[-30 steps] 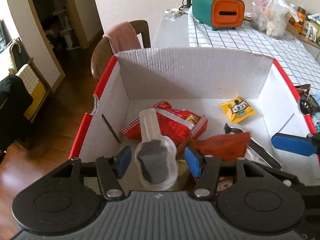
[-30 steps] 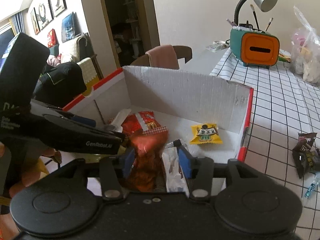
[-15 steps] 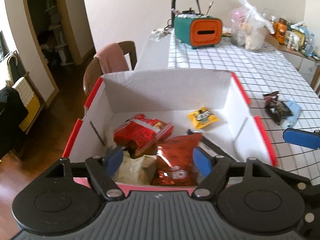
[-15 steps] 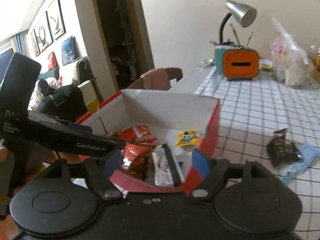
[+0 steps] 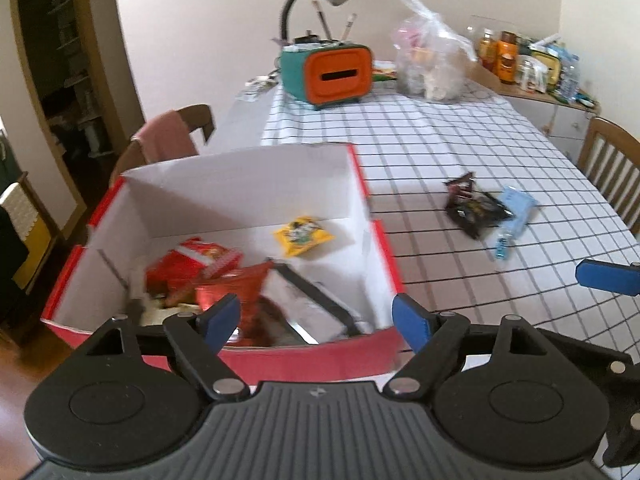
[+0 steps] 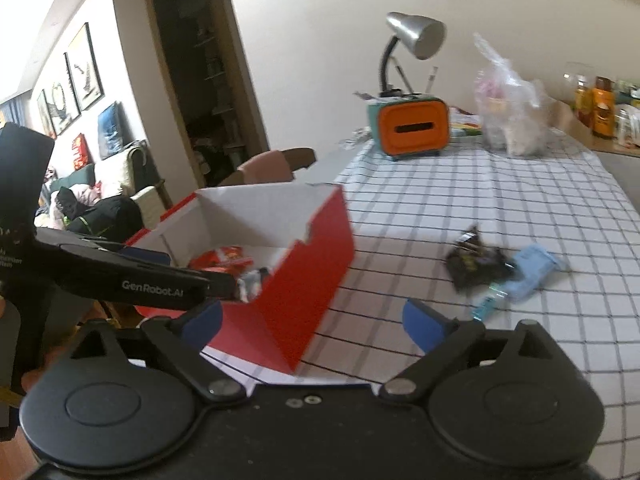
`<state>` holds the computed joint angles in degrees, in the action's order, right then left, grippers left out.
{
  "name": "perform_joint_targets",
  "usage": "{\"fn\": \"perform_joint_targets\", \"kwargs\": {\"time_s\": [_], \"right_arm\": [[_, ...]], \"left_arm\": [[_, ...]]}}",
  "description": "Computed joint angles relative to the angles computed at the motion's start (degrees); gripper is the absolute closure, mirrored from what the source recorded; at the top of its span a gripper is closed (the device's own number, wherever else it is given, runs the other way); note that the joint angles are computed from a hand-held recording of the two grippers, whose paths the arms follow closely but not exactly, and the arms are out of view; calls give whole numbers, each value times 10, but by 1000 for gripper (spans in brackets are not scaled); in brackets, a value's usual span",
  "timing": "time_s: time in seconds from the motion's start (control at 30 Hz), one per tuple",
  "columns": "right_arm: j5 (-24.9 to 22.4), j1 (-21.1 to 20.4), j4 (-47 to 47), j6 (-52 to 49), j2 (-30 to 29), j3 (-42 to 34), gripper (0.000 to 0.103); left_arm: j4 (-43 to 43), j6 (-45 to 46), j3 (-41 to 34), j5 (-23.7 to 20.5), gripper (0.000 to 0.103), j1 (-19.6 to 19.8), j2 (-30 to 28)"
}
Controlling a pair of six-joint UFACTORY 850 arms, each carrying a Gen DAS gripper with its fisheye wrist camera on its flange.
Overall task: Organize snacks
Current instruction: 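Move both tools back to the dark chocolate packets and blue packet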
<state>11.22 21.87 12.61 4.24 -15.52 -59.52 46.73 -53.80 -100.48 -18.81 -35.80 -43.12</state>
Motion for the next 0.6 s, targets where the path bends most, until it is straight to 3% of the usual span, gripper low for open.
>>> {"fn": "perform_joint_targets", "kwargs": {"time_s": [0.07,0.33,0.43,0.53,0.6], "right_arm": [[14,-6,52,-54,14,23,3],[44,-47,63,-63,45,83,0],[46,-66,75,-78,47,92,0],[50,-82,89,-96,45,98,0],[48,-96,61,-70,44,102,0]], "left_arm": [[-20,17,-8,8,20,-6,-9],[-168,149,-97,-1,18,-30,-70],[-138,116,-159,-42,4,-44,-107],[-165,143,-245,-91,3,-49,-156],[-176,146,-316,-150,3,-54,-195]]}}
